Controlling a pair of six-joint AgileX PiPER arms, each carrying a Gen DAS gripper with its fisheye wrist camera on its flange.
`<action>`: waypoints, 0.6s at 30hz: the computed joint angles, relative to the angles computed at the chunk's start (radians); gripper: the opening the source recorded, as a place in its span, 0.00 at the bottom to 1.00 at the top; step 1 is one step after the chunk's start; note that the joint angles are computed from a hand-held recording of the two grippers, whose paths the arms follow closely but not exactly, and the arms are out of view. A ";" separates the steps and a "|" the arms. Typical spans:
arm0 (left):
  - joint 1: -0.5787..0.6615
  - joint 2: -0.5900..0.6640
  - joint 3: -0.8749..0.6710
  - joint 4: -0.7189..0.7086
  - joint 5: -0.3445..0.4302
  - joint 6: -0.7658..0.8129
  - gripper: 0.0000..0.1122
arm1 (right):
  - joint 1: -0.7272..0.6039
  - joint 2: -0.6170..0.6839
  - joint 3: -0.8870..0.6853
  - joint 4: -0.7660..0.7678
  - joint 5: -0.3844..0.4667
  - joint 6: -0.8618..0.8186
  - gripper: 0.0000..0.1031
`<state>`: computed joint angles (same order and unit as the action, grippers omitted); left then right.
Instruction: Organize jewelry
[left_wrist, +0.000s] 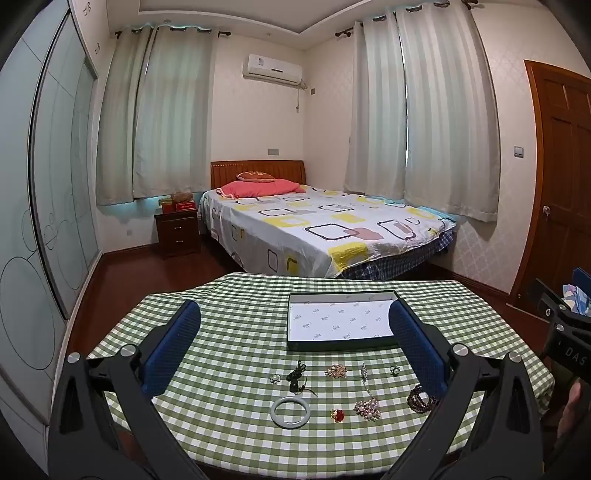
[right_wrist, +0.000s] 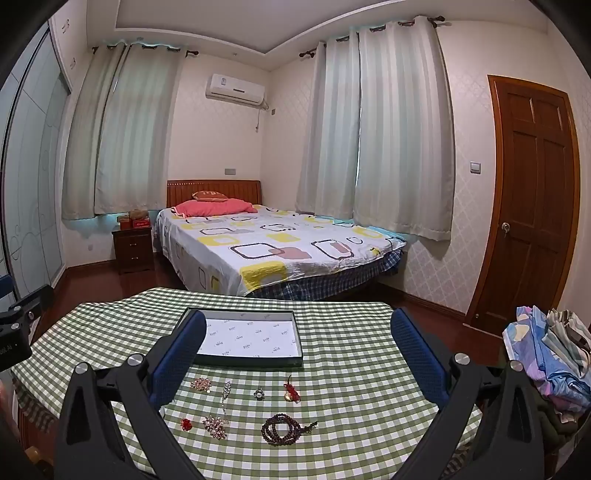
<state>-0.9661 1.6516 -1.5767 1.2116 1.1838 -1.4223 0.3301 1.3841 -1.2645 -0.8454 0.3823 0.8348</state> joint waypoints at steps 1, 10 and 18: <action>0.000 0.000 -0.001 -0.001 0.001 0.001 0.88 | 0.000 -0.001 0.002 -0.006 -0.002 0.008 0.95; 0.011 0.015 -0.010 0.007 -0.012 -0.007 0.88 | 0.002 -0.005 0.006 -0.025 -0.005 0.027 0.95; -0.008 0.008 -0.029 0.000 0.014 0.008 0.88 | 0.007 -0.002 -0.002 -0.024 0.004 0.024 0.95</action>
<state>-0.9740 1.6592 -1.6053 1.2121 1.1976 -1.4139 0.3376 1.3816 -1.2663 -0.8693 0.3861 0.8588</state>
